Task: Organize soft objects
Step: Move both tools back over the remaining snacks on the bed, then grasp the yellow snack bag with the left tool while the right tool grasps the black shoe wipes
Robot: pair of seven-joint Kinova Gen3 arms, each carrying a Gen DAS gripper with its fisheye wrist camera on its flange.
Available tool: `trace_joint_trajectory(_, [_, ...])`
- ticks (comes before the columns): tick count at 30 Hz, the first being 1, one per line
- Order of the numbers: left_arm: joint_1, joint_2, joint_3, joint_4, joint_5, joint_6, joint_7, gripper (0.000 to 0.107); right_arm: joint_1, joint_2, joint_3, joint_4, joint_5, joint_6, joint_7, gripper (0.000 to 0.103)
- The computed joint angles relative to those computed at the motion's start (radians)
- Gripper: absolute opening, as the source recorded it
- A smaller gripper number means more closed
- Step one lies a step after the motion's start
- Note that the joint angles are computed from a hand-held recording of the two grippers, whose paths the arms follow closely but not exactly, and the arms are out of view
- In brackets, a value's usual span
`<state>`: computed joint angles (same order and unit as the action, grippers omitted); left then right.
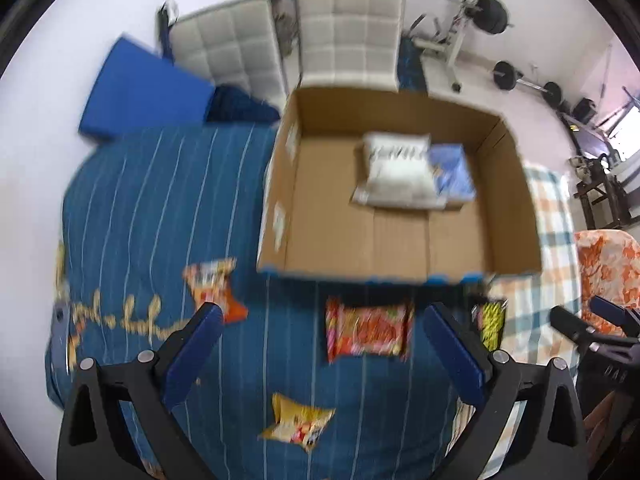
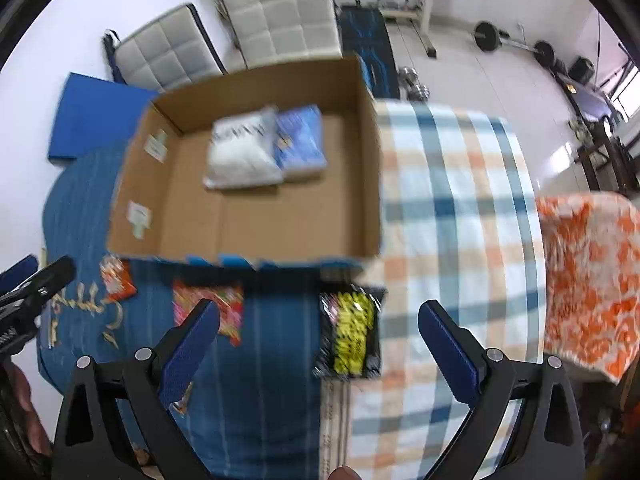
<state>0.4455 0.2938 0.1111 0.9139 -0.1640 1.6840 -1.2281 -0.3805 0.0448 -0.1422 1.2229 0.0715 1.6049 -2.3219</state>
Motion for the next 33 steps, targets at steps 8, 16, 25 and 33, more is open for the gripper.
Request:
trace_joint_trajectory(8, [-0.096, -0.057, -0.003, 0.272, 0.121, -0.050, 0.097, 0.103, 0.060, -0.073, 0.018, 0.301, -0.105, -0.077, -0.012, 0.101])
trace_joint_trajectory(16, [-0.091, -0.052, -0.001, 0.387, 0.079, -0.083, 0.147, 0.103, 0.104, -0.019, 0.033, 0.505, -0.221, -0.242, 0.015, 0.101])
trace_joint_trajectory(25, [-0.076, -0.114, -0.192, 0.489, 0.105, -0.081, 0.135, 0.103, 0.043, 0.078, 0.007, 0.560, -0.216, -0.314, -0.054, 0.087])
trace_joint_trajectory(33, [-0.357, -0.199, -0.111, 0.731, 0.421, -0.106, 0.157, 0.103, -0.053, 0.063, -0.030, 0.548, -0.158, -0.269, -0.146, 0.068])
